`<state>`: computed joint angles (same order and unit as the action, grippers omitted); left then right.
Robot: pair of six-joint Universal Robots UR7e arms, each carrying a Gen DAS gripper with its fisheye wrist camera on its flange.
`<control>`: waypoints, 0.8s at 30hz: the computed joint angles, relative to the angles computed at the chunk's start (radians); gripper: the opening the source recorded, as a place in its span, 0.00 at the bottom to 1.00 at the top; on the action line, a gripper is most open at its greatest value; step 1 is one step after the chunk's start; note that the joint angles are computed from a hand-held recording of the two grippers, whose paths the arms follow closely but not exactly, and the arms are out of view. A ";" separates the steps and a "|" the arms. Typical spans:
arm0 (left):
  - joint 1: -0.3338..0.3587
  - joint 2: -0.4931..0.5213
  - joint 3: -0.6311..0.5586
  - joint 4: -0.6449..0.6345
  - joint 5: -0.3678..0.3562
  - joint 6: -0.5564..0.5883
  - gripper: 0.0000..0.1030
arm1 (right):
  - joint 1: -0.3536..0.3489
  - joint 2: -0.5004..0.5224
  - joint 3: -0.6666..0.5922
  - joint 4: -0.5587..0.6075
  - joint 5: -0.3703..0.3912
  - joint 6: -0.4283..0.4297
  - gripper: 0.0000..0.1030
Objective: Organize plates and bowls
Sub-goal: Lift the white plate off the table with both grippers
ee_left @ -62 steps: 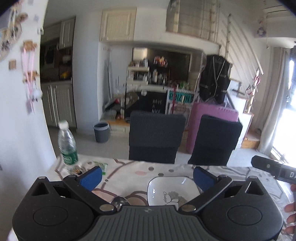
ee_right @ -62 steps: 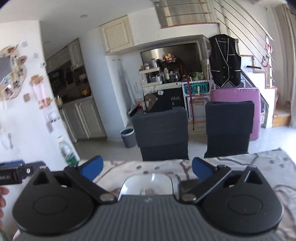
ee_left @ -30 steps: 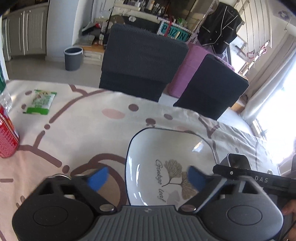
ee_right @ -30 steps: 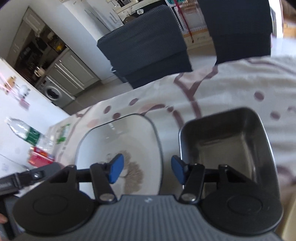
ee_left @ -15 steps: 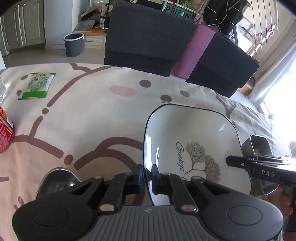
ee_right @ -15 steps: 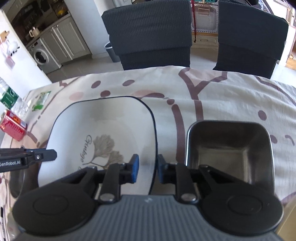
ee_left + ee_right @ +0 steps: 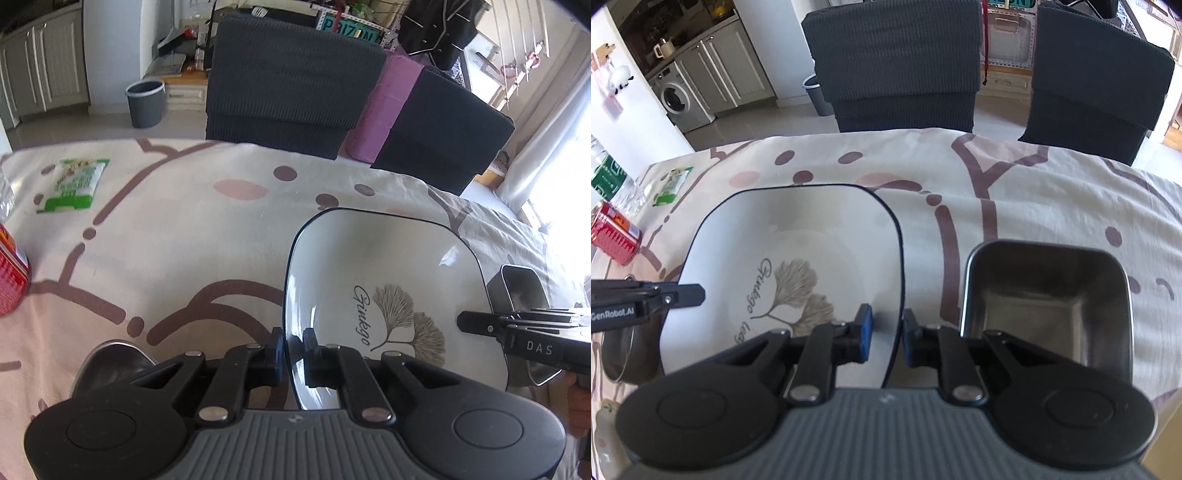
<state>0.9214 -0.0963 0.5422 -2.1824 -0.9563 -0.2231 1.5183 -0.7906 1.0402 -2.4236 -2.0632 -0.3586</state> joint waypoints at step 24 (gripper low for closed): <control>-0.187 -0.339 0.532 -0.343 0.066 -0.019 0.09 | 0.057 -0.318 0.330 -0.187 0.134 0.071 0.15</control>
